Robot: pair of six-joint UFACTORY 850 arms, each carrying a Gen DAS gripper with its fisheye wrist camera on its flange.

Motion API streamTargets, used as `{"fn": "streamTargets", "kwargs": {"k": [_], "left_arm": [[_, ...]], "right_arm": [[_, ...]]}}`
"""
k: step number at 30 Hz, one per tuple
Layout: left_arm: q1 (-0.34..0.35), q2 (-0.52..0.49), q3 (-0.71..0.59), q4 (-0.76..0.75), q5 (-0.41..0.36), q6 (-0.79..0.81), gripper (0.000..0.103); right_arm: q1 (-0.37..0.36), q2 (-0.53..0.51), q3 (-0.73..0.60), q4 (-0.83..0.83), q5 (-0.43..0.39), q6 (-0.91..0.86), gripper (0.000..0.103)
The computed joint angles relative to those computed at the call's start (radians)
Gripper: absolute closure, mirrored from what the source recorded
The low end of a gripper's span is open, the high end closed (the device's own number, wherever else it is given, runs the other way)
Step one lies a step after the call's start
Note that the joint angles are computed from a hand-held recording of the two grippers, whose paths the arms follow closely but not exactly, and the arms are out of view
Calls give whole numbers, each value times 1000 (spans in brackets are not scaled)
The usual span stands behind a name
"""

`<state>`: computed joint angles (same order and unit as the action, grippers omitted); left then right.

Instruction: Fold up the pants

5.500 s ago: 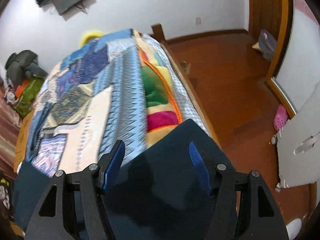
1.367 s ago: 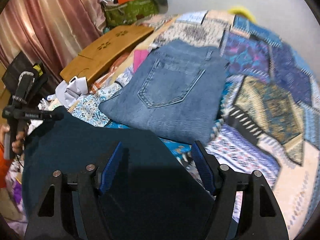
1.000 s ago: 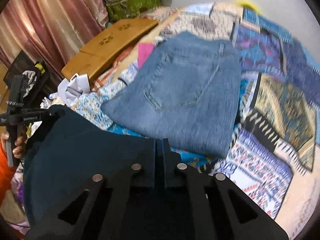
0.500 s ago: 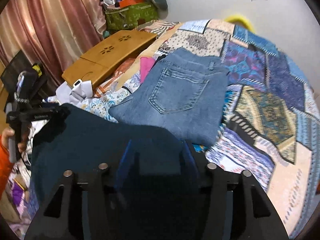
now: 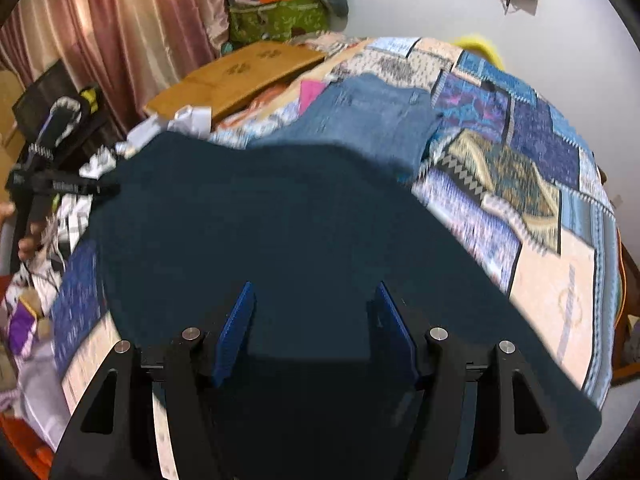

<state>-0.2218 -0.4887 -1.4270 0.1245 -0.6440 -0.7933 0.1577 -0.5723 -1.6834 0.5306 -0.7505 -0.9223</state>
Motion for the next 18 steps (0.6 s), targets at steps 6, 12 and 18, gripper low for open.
{"fn": "streamTargets", "kwargs": {"k": [6,12,18], "left_arm": [[-5,37,59,-168,96,41,13],[-48,40,40,134,110,-264,36],[-109,21,14,502,-23,-505,76]], "right_arm": [[-23,96,144,120,35,-44,41],[-25,131,192,132,70,-69,41],[-22,142,191,125,61,-48,42]]}}
